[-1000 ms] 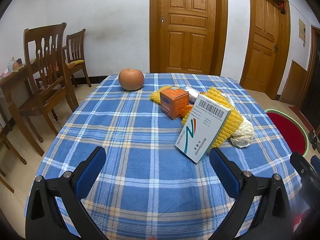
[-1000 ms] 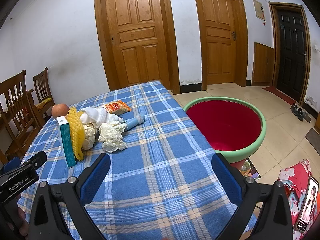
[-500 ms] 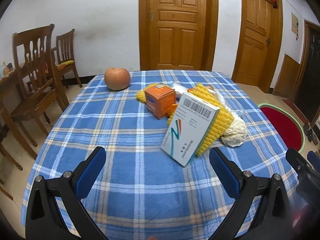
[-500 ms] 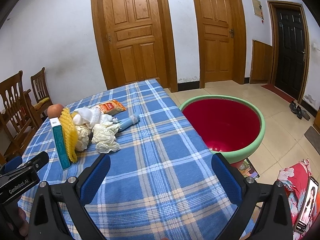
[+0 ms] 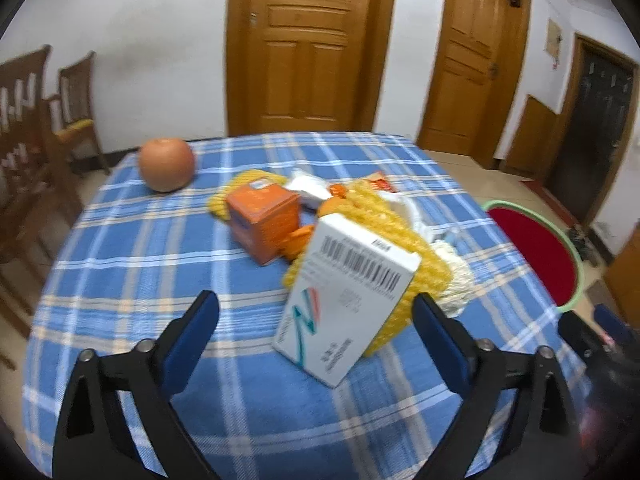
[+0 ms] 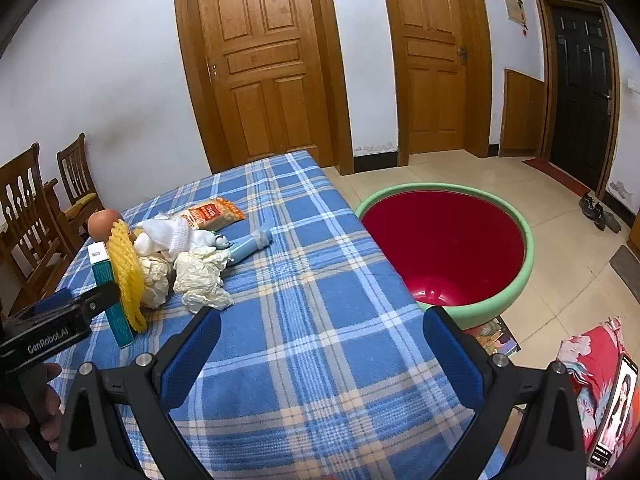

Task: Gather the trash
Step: 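Grasp the white medicine box with the left tool while the right tool grasps crumpled white paper, then carry both items over the red bucket and open both tools to drop them in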

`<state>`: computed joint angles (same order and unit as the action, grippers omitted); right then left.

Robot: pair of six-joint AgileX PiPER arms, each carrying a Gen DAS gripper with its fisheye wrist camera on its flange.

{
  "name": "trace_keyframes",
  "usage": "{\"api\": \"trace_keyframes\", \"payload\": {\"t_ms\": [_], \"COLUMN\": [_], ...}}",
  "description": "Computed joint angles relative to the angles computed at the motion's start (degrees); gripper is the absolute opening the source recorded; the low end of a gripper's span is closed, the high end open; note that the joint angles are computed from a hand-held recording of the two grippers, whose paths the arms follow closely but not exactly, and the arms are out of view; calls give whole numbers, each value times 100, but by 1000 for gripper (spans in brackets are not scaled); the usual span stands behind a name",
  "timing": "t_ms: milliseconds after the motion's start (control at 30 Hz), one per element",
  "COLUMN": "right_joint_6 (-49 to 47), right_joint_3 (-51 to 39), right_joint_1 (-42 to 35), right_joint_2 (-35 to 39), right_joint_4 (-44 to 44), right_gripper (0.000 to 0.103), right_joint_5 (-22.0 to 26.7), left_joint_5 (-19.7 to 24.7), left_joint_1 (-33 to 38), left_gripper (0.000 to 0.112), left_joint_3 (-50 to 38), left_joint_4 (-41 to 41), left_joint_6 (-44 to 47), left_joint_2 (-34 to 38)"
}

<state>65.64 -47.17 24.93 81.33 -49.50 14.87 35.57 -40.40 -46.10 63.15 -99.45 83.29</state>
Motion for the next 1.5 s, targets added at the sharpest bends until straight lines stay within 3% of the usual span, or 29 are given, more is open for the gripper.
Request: {"api": "trace_keyframes", "payload": {"t_ms": [133,300,600,767,867,967,1033,1067,1100,1133,1233,1500], "right_joint_6": [-470,-1325,-2688,-2202,-2444,-2725,-3282,-3491,-3753,-3973,-4413,-5611], "right_joint_3": [-136,-399,-1160,-1669,-2068,-2327,-2500,-2563,-2604,-2618,-2466,-1781], "right_joint_1": [24,52,386,617,690,734,713,703,670,636,561,355], "right_joint_2": [79,246,983,1401,1711,1955,2138,2201,2253,2278,2163,1387], "right_joint_4": [420,1281,2699,2270,2453,2644,3106,3295,3544,3755,4142,5213], "right_gripper": [103,103,103,103,103,84,61,55,42,35,27,25], "right_joint_5": [56,94,186,426,723,917,1029,1078,1099,1103,950,590], "left_joint_5": [-827,-1105,-1005,-1205,-1419,-1502,-1402,-1349,-1285,-1181,-863,-399], "left_joint_1": [425,481,782,1062,1207,1246,1166,1137,1104,1038,820,223], "left_gripper": [60,60,60,60,60,60,60,60,60,60,60,60], "left_joint_3": [108,371,827,953,990,1012,1008,1010,1010,1012,979,647], "left_joint_4": [-174,46,37,-59,-97,-17,15,38,63,117,138,-257], "left_joint_6": [317,93,196,444,553,456,353,297,242,145,-24,127], "left_joint_2": [-60,-348,-1106,-1320,-1352,-1313,-1318,-1333,-1350,-1376,-1446,-1427]}}
